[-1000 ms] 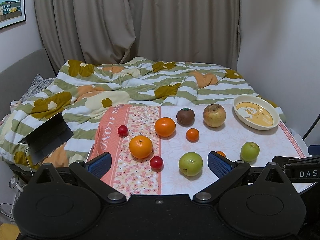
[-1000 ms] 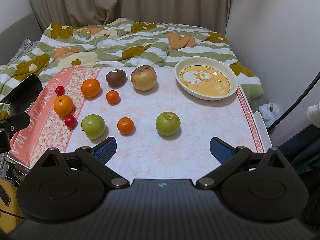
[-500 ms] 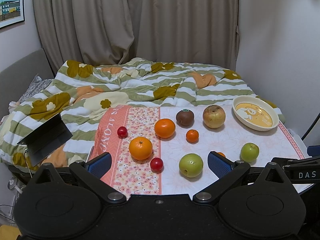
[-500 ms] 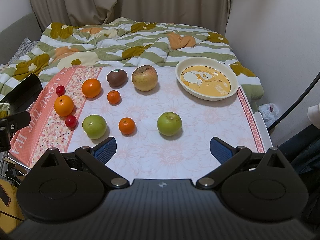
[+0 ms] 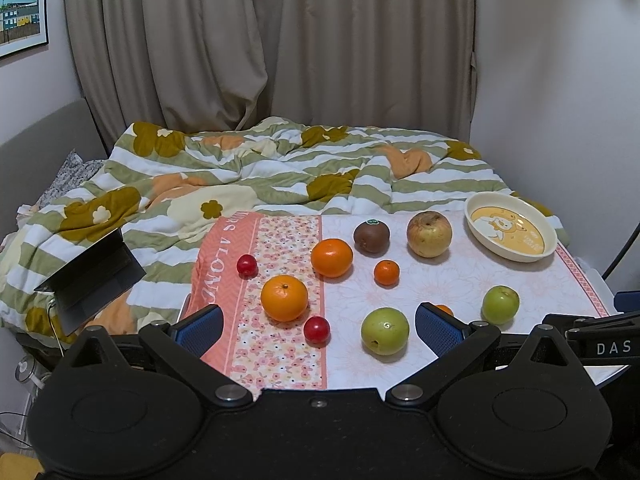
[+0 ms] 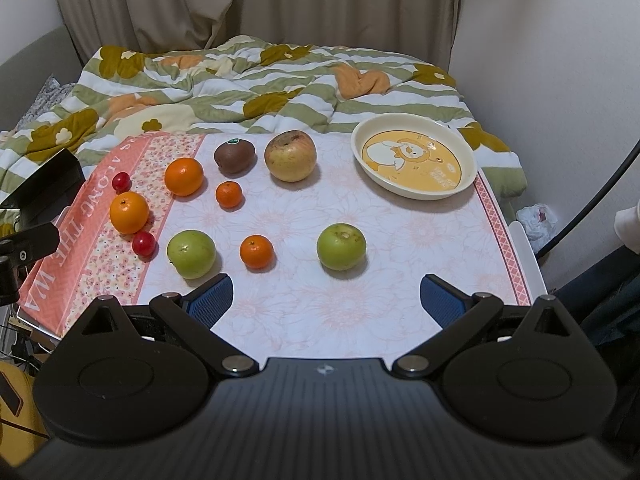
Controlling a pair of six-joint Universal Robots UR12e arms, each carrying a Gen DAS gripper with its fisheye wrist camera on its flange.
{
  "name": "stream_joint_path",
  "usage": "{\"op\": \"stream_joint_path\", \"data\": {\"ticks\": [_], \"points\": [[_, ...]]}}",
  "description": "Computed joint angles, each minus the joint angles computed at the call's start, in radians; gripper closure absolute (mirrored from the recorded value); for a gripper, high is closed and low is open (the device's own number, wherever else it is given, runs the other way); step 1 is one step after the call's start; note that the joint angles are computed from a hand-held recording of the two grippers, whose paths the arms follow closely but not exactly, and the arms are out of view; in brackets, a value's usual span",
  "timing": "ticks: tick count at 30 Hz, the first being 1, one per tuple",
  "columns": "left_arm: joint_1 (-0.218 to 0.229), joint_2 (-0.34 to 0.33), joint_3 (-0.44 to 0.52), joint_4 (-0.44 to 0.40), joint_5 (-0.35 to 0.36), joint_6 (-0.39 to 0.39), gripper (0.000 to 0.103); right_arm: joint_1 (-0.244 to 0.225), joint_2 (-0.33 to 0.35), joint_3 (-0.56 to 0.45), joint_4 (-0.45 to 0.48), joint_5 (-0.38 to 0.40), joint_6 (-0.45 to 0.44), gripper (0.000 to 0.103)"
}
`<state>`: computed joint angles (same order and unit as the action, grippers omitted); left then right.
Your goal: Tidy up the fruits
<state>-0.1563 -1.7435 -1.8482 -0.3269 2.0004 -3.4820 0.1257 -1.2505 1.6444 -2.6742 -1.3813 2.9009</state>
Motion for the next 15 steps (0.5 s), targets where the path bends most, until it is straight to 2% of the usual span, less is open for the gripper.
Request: {"op": "stream_joint_path", "data": {"ticks": [8,15], "points": [[0.000,0.000,0.000,0.001,0.000,0.001,0.000,0.005,-0.003,0.000,0.001,-0.005,0.005,0.000],[0.007,0.004,0.000,-0.004,-0.020,0.040,0.000,0.007,-0.008,0.002,0.006,-0.016,0.010,0.000]]}}
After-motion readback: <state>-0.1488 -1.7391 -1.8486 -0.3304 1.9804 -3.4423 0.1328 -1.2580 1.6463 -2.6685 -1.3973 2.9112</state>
